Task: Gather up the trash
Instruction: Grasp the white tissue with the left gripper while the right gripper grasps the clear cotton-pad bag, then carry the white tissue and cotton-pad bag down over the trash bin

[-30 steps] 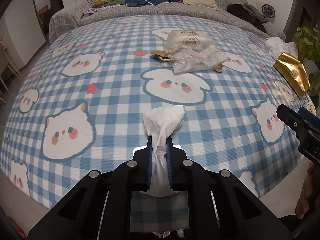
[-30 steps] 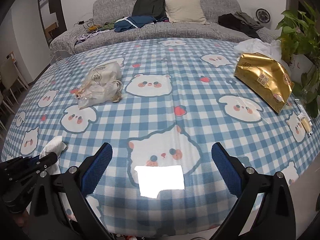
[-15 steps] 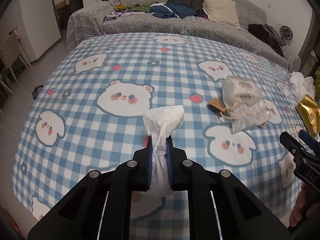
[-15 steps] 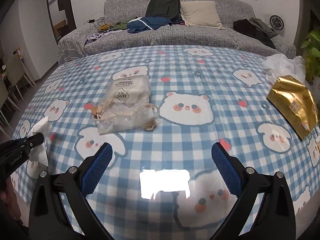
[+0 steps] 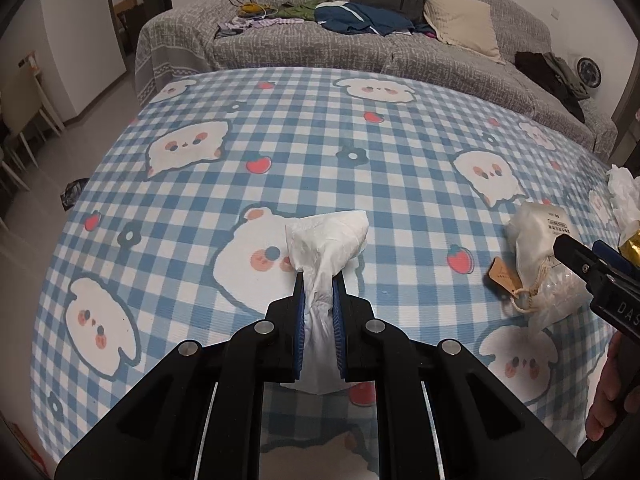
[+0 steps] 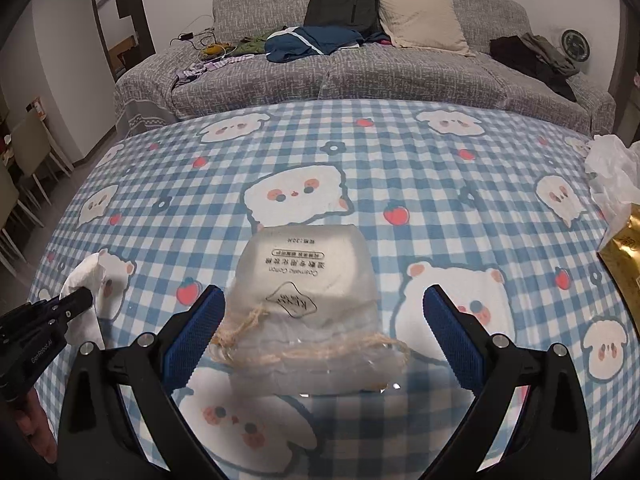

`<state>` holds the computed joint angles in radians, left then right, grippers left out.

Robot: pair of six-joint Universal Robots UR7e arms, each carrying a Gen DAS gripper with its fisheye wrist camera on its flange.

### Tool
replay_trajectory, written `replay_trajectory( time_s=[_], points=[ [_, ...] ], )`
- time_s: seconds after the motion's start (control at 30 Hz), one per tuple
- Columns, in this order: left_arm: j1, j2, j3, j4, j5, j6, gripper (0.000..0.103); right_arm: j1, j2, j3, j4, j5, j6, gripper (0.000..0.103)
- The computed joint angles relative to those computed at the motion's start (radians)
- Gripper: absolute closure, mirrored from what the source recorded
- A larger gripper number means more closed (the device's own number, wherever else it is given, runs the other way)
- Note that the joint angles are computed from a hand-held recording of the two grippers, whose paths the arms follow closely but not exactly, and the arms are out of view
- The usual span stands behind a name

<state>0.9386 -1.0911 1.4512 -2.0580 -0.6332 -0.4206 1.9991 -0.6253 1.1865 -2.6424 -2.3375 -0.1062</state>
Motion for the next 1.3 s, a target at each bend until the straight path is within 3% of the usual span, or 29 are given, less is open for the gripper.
replay_trajectory(
  time_s=[0.33, 0.57, 0.7, 1.3],
  points=[
    [0.019, 0.000, -0.003, -0.014, 0.000, 0.025, 0.092, -0.007, 0.098, -0.116, 0.091, -0.053, -0.002, 0.011],
    [0.022, -0.003, 0.004, -0.014, -0.001, 0.027, 0.092, -0.004, 0.102, -0.108, 0.061, -0.045, -0.024, 0.041],
    [0.014, -0.009, 0.015, -0.020, 0.000, 0.026, 0.092, -0.003, 0.093, -0.096, 0.048, -0.035, -0.027, 0.049],
    [-0.060, -0.062, 0.072, 0.050, 0.006, -0.071, 0.092, 0.029, -0.013, 0.048, -0.004, -0.046, -0.003, 0.051]
  ],
)
